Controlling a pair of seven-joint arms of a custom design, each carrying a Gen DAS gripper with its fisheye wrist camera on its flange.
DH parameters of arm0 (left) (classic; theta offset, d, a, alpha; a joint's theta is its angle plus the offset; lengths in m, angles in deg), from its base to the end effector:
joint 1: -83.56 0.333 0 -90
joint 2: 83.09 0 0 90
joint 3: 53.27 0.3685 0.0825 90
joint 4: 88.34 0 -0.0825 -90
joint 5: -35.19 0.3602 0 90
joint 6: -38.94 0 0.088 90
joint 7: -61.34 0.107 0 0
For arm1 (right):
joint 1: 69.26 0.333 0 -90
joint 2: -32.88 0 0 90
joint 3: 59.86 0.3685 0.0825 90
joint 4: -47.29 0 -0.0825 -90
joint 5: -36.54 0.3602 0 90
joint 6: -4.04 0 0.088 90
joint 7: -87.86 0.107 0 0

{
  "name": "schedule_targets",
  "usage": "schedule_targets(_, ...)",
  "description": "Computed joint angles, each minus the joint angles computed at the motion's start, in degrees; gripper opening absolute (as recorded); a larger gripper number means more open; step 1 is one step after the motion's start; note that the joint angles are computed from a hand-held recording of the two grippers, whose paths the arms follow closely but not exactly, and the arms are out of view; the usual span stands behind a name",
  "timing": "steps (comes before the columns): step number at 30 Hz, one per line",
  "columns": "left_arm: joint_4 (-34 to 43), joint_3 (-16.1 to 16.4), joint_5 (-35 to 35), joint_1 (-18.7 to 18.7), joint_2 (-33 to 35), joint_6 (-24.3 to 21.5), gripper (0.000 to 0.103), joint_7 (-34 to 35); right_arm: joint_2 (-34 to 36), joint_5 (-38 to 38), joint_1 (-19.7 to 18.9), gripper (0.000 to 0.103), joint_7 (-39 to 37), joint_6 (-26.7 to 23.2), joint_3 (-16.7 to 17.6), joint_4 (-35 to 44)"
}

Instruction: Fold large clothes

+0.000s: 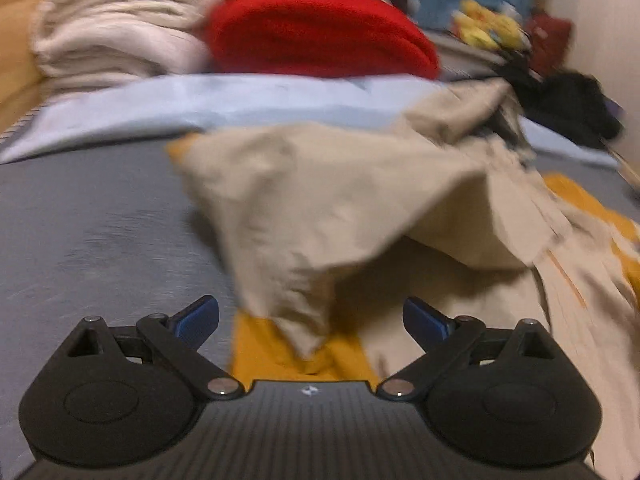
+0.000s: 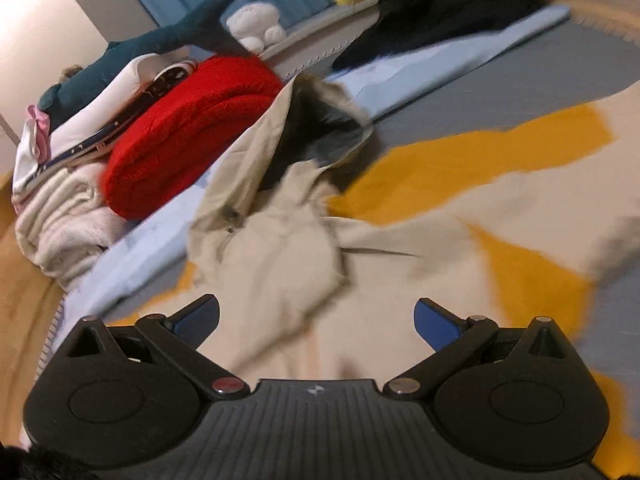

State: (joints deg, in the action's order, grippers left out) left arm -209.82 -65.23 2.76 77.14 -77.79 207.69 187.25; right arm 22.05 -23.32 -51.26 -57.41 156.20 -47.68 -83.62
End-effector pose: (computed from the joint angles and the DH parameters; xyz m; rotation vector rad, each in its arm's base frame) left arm 0.5671 -0.1472 0.5143 -1.4175 2.1947 -0.9298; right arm 0.4084 0.2729 0.5422 -0.8403 2.1388 -0.4632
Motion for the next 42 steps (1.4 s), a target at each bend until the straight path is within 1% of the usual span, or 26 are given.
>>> schedule_targets(1,0.5,0.9,0.7,-1.0,0.9,0.2,0.1,0.1,3.0,1.2,-0.7,0.102,0.6,2.4,-1.2,1.6)
schedule_targets(2,0.0,1.6,5.2,-1.7,1.4,1.5,0.1,-3.9,5.8,3.1,-1.0,0.102,1.2,2.6,-2.0,3.5)
schedule_targets(5,2.4,9.1,22.6,-6.5,5.3,3.3,0.099,-22.4,13.4,9.4,-0.1,0.102,-1.8,0.0,-4.0,9.0)
schedule_targets(7,3.9,12.9,28.8,-7.5,6.2,1.9,0.09,-30.2,17.7,12.0,1.4,0.102,-4.9,-3.4,-5.2,12.9)
schedule_targets(8,5.1,12.4,28.5,-6.4,6.6,0.6,0.07,-30.4,19.1,12.0,2.3,0.101,-5.5,-4.3,-5.7,14.2)
schedule_targets(9,5.9,10.0,25.8,-3.3,6.9,-1.0,0.039,-28.2,20.1,10.5,3.6,0.091,-4.8,-6.0,-6.5,15.9)
schedule_targets(10,7.0,7.1,20.9,0.3,7.2,-3.0,0.026,-24.4,20.4,6.8,4.8,0.067,-3.0,-5.2,-7.6,16.7)
schedule_targets(11,7.9,6.0,19.1,1.9,7.5,-4.0,0.019,-23.5,20.5,5.1,5.3,0.051,-2.8,-3.9,-8.3,17.3)
schedule_targets(12,8.5,6.8,21.2,1.5,7.8,-3.8,0.017,-25.9,20.2,3.6,5.6,0.023,-3.3,-2.5,-8.8,17.8)
schedule_targets(13,9.1,8.7,24.9,0.2,8.1,-3.4,0.017,-29.0,19.6,2.9,6.0,0.014,-4.9,-2.9,-8.9,18.7)
schedule_targets(17,10.3,6.6,23.6,3.4,8.4,-6.2,0.02,-25.6,13.6,-4.3,7.7,0.01,-5.7,-11.0,-8.2,18.8)
schedule_targets(18,10.6,6.6,24.4,3.7,8.7,-7.0,0.027,-24.3,11.6,-5.8,7.4,0.0,-4.5,-12.5,-7.7,17.4)
schedule_targets(19,10.5,7.8,27.7,2.2,8.8,-6.9,0.033,-25.6,9.6,-6.3,7.0,0.0,-3.6,-14.0,-7.0,15.3)
schedule_targets(21,10.3,10.0,34.4,-0.3,8.6,-8.7,0.056,-28.5,7.2,-4.2,4.9,0.0,-4.0,-20.5,-4.1,11.5)
schedule_targets(22,10.6,9.2,34.0,0.7,8.6,-10.0,0.058,-27.0,7.0,-0.8,4.1,0.0,-6.8,-19.8,-4.2,9.6)
schedule_targets(24,11.8,5.4,27.2,4.3,8.4,-13.2,0.062,-20.9,7.1,7.7,4.0,0.0,-11.8,-13.2,-6.2,4.4)
schedule_targets(25,12.4,3.3,21.8,6.8,7.5,-15.6,0.063,-16.0,7.2,8.2,3.6,0.0,-10.3,-13.3,-5.5,2.9)
schedule_targets(27,11.7,0.7,11.1,10.3,5.1,-17.8,0.081,-5.2,5.4,-0.4,1.9,0.005,3.0,-5.4,-5.3,-1.7)
schedule_targets(29,10.8,-0.1,2.4,11.4,3.4,-17.2,0.09,2.9,4.5,-12.1,-0.4,0.021,17.8,1.2,-4.9,-3.1)
schedule_targets(31,10.6,-0.2,-5.4,11.9,2.3,-17.3,0.094,10.0,5.9,-17.6,-0.9,0.079,19.7,1.2,-4.4,-0.3)
schedule_targets(33,11.3,0.8,-7.0,10.5,2.6,-18.1,0.101,9.9,8.1,-20.4,-0.2,0.09,17.2,-0.6,-4.0,2.8)
schedule_targets(35,12.2,2.1,-4.8,8.9,3.9,-19.5,0.101,6.7,11.9,-14.9,0.5,0.089,8.2,-0.2,-4.7,7.0)
schedule_targets(37,15.3,3.4,-2.4,7.9,7.1,-21.4,0.101,-0.9,15.2,-2.4,1.1,0.085,-3.3,0.4,-5.2,9.4)
schedule_targets(39,19.8,3.3,-5.7,8.8,11.3,-23.6,0.101,-7.3,17.2,6.6,2.0,0.081,-10.6,-0.3,-5.7,11.4)
schedule_targets(41,23.4,1.9,-12.0,11.3,14.9,-25.5,0.101,-9.6,18.0,5.9,4.2,0.065,-11.2,-3.3,-6.4,13.3)
schedule_targets(42,24.6,1.3,-13.9,11.9,16.1,-24.9,0.099,-10.1,17.9,6.5,4.8,0.049,-12.0,-3.8,-6.6,13.6)
